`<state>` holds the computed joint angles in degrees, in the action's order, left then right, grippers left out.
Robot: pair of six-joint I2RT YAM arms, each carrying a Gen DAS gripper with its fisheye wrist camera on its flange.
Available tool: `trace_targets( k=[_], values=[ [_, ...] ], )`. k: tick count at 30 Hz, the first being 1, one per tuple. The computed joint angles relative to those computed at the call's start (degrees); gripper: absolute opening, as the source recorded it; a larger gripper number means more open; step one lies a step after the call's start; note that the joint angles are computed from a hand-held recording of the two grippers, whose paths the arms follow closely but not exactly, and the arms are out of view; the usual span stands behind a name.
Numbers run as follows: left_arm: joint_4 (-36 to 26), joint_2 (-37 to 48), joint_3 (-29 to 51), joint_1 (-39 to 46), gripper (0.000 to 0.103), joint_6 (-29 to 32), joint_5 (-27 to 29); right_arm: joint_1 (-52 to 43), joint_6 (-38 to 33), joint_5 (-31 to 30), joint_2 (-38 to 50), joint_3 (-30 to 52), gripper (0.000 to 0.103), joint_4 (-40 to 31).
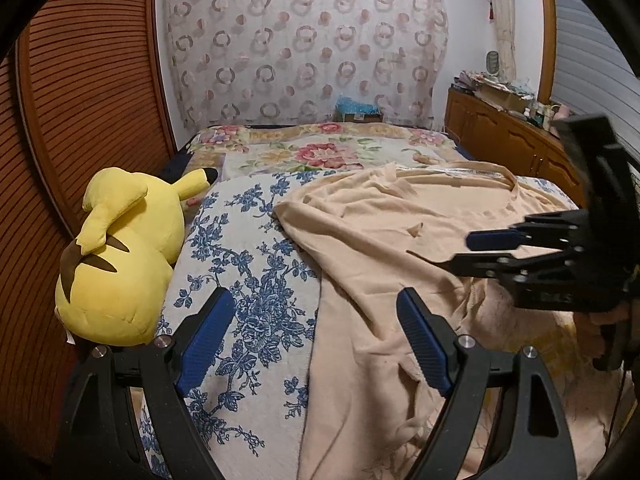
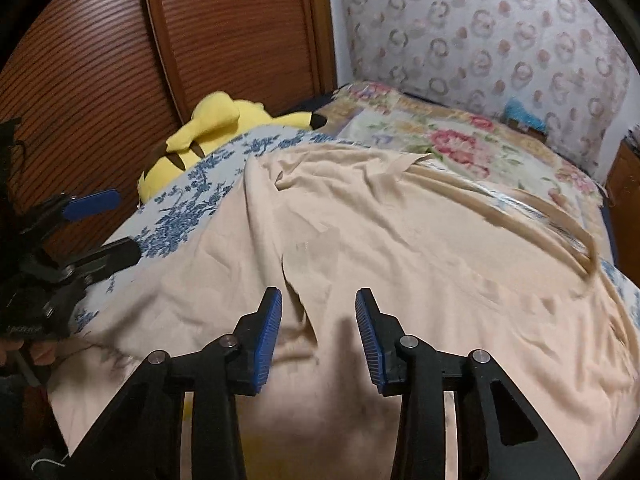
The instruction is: Fold small clothes
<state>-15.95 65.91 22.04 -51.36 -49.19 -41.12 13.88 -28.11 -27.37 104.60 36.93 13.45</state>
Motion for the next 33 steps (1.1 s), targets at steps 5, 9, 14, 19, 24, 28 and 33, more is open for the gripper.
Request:
trace_targets(
  k=[5,9,14,19,24,28,33],
  values=[
    [1.5,-0.4,-0.9,2.0,0.085,1.6,1.4,2.0,-0.8,2.5,4.2,5.4,0.017,-3.2],
    [1.9,-0.4,-1.2,2.5,0.085,1.9,1.8,1.0,-1.3,1.5,4.4,6.9,0.006,-3.8],
    [1.2,1.3,-0.7,0.5,0.085,0.2,0.5,-2.3,1.9,0.0,1.4,3.3,0.005,1.4],
    [0.1,1.9,-0.2,-1.5,0.085,-1.6,-0.3,-4.4,0.2,0.1,-3.3,-1.6,0.008,3.1],
    [-2.3,2.6,1.2,-3.9,0.085,-3.4,-1.4,-9.1,-1.4,-3.6,-8.8,-4.4,0.021,-0.4],
    [-3.4,3.4,2.1,-6.1,0.085,-5.2,-2.0,-16.1,-4.4,-8.1,-12.9,-6.9,0.032,-3.1],
    [-4.7,6.1,3.7,-9.0,0.085,-7.4,-1.9,-28.3,-12.4,-13.1,-18.3,-9.1,0.034,-9.8]
  ],
)
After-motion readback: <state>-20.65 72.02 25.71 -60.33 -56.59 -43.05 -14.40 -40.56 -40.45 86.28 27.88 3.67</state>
